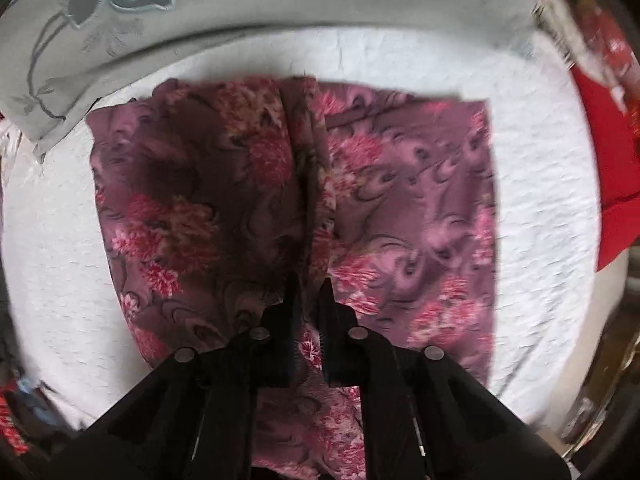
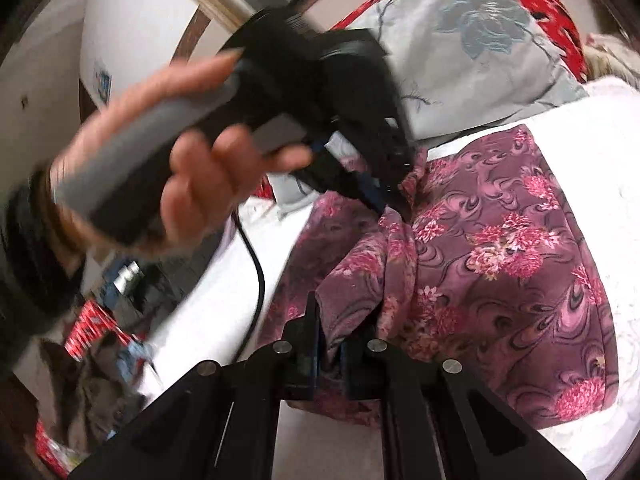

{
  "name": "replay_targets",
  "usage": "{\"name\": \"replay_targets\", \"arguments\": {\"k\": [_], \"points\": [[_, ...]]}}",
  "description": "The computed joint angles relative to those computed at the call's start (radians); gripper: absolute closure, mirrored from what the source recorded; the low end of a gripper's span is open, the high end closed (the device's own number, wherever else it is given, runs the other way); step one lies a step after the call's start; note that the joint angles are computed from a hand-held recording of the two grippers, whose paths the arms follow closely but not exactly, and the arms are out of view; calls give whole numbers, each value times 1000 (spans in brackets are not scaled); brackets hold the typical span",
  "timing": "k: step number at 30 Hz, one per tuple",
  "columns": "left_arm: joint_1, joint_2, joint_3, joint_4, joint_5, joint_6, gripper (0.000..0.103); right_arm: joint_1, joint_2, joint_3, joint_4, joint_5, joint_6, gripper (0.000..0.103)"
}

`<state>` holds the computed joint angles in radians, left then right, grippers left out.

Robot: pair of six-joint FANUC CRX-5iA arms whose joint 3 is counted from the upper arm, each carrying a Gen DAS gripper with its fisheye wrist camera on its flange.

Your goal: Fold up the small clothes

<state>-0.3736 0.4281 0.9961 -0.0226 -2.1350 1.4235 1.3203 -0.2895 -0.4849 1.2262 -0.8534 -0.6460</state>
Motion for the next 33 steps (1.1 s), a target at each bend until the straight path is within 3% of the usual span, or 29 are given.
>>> {"name": "replay_targets", "arguments": {"k": [4,9,13,17,18,19,21,24,26,28,30,33], "points": [[16,-19,16,98,20,35,97,1,-56,-52,104,-23,-141,97],[-3,-39,-21,229,81,82,97,65,-106,-69,140,-177,-181,97],[24,-76,-148,380,189,155,96,123,-142,-91,78,-300,-212,97],[111,-138,-280,500,304,185,88,131,-194,-142,-105,-288,-251,96],[144,-158,-309,523,332,179,78,127,-204,-147,-147,-265,-246,94],[168,-170,-328,535,364,174,62,130,-204,-141,-184,-269,-237,89],[234,-225,-372,499,414,131,40,154,-207,-120,-202,-320,-200,87],[309,-294,-454,412,469,74,38,176,-195,-77,-147,-452,-170,69],[357,-331,-550,426,493,55,38,101,-196,-54,-119,-398,-110,56],[407,-360,-651,489,509,25,38,-18,-187,-22,-154,-259,-3,53],[430,-382,-751,549,535,7,38,-157,-136,42,-259,-106,146,53],[464,-423,-876,640,582,-42,38,-280,-35,148,-434,-15,310,53]]}}
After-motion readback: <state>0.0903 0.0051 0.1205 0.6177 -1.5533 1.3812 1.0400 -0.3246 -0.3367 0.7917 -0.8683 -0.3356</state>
